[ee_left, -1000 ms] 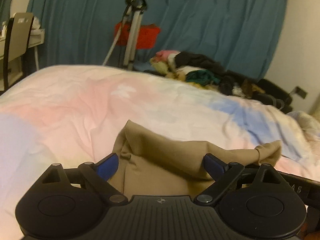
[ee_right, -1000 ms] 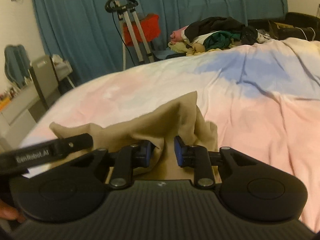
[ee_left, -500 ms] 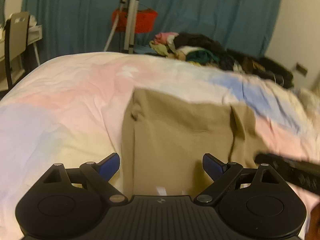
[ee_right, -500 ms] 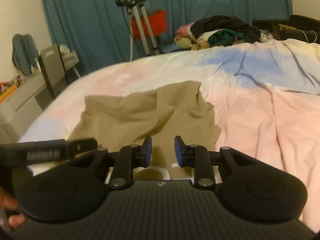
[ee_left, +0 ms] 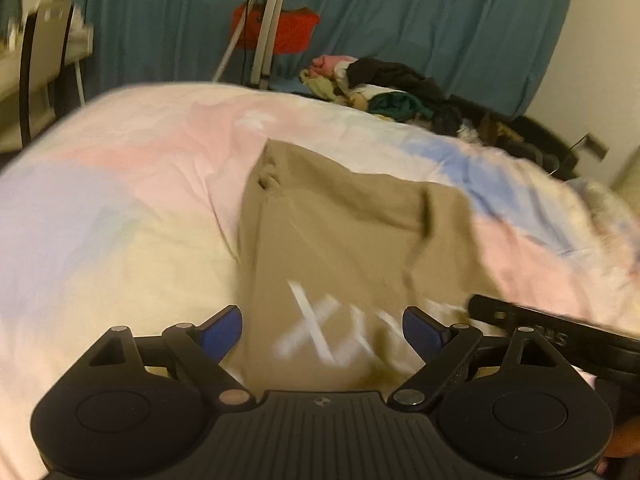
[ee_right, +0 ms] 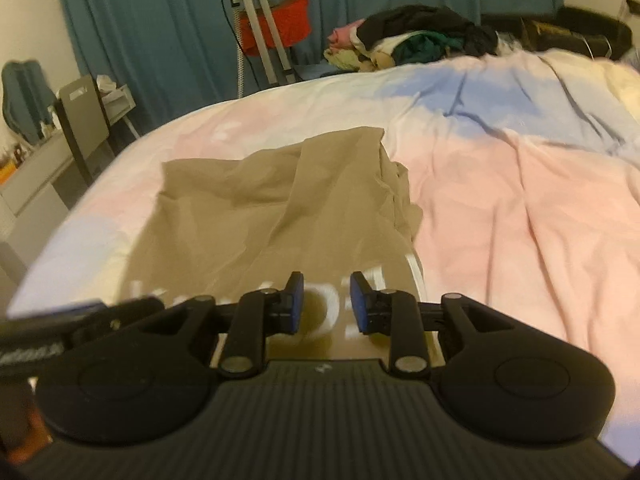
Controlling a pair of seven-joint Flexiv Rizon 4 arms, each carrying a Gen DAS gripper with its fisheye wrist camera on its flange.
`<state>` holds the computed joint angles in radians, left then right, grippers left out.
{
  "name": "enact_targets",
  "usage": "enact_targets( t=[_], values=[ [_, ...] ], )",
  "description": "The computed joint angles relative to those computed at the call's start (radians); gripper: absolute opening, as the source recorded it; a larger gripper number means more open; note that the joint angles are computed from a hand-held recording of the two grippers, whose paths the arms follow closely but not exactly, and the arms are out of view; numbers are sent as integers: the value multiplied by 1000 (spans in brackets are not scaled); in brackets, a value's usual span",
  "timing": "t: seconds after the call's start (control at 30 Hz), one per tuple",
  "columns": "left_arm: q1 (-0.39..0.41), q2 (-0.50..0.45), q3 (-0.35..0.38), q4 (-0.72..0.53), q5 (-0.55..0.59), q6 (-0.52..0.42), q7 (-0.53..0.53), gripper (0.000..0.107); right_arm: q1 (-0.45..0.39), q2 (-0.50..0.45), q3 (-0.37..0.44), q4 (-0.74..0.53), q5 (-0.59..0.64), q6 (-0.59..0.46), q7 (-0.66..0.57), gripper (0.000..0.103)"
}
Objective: Fold clothes
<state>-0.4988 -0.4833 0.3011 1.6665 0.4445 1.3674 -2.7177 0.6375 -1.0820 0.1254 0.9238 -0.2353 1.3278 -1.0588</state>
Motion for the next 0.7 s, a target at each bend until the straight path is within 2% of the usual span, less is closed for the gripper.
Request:
enact_targets(
  t=[0.03, 0.07, 0.1, 0.13, 0.17, 0.2, 0.27, 0.37, 0.43, 0.47, 0.53, 0.6, 0.7],
  values=[
    [20, 21, -29, 41, -21, 53, -6, 90, -23, 22, 47, 33, 28, 15, -13, 34],
    [68, 27, -85, 91, -70, 135, 8, 91, -47, 41, 97, 63, 58, 28, -28, 53],
    [131, 28, -162, 144, -126, 223, 33, 91, -72, 58, 142, 92, 94, 47, -35, 82],
    [184, 22, -224, 171, -171, 256, 51, 91, -94, 67, 186, 114, 135, 69, -31, 91],
    [236, 13, -286, 193, -212, 280, 67, 91, -119, 71, 233, 126, 175, 84, -29, 94],
    [292, 3, -352, 214, -249, 303, 81, 90, -149, 67, 292, 127, 215, 80, -28, 92],
    [345, -26, -409, 234, -327, 337, 82, 89, -209, 39, 416, 92, 308, 23, -28, 92],
    [310, -70, -353, 243, -412, 415, 7, 79, -254, -16, 522, 30, 434, -31, -15, 93],
    [292, -101, -327, 250, -483, 465, -30, 67, -270, -56, 583, -15, 500, -63, -29, 94],
    [256, -109, -285, 250, -520, 486, -37, 64, -278, -79, 621, -40, 534, -77, -49, 94],
    [184, -125, -206, 246, -589, 520, -31, 47, -287, -125, 690, -93, 598, -106, -90, 94],
    [133, -138, -156, 242, -638, 552, -4, 34, -270, -152, 697, -147, 621, -152, -103, 93],
    [97, -157, -129, 244, -688, 635, 29, 24, -214, -143, 572, -171, 629, -90, -17, 92]
  ],
)
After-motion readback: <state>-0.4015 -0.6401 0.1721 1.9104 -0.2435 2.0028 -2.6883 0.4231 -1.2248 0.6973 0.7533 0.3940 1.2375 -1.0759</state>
